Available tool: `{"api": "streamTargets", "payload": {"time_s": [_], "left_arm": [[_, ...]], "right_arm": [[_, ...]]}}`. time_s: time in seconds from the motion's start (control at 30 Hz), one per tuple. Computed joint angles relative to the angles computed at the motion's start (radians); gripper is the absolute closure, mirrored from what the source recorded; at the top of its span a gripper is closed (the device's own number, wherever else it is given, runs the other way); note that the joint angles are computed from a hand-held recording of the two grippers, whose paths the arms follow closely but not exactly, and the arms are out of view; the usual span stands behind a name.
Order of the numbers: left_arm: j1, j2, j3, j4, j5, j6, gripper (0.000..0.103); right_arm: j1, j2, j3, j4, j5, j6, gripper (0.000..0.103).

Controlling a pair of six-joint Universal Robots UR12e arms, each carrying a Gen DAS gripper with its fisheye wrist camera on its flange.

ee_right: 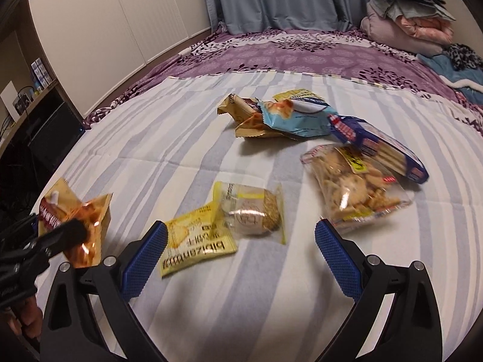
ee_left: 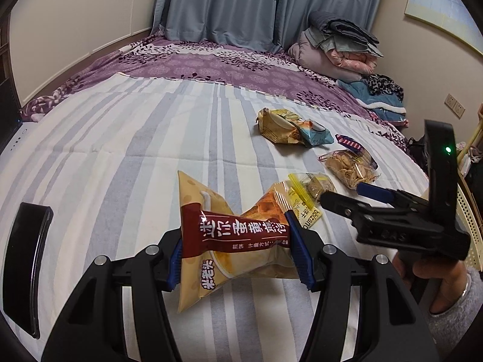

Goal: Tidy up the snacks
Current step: 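Grasp the clear round cake pack with the right gripper while the left gripper holds the tan bag, then carry the cake pack and tan bag with both grippers over the cream basket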

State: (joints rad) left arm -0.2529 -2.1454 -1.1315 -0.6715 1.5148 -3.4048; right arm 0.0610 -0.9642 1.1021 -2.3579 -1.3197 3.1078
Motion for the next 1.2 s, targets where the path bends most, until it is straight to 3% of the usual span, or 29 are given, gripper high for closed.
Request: {"api": "streamTargets", "payload": {"time_s": [0.23, 0.37, 0.47, 1.2], "left_arm": [[0.007, 0.002, -0.006, 0.007, -0.015, -0.012, 0.044], [0.009, 0.002, -0.005, 0.006, -0.018, -0.013, 0.044], [0.01, 0.0, -0.002, 0.002, -0.025, -0.011, 0.044], [-0.022, -0.017, 0.054, -0.004, -0.002, 0.04, 0.044]], "right_arm": [[0.027, 0.058, -0.086, 0.078, -0.103, -0.028, 0.029], [0.026, 0.061, -0.089, 0.088, -0.117, -0.007, 0.043], [0.024, 0.056, -0.082, 0.081, -0.112, -0.01, 0.047], [-0.032, -0.093, 0.115, -0.106, -0.041, 0.077, 0.049]]}}
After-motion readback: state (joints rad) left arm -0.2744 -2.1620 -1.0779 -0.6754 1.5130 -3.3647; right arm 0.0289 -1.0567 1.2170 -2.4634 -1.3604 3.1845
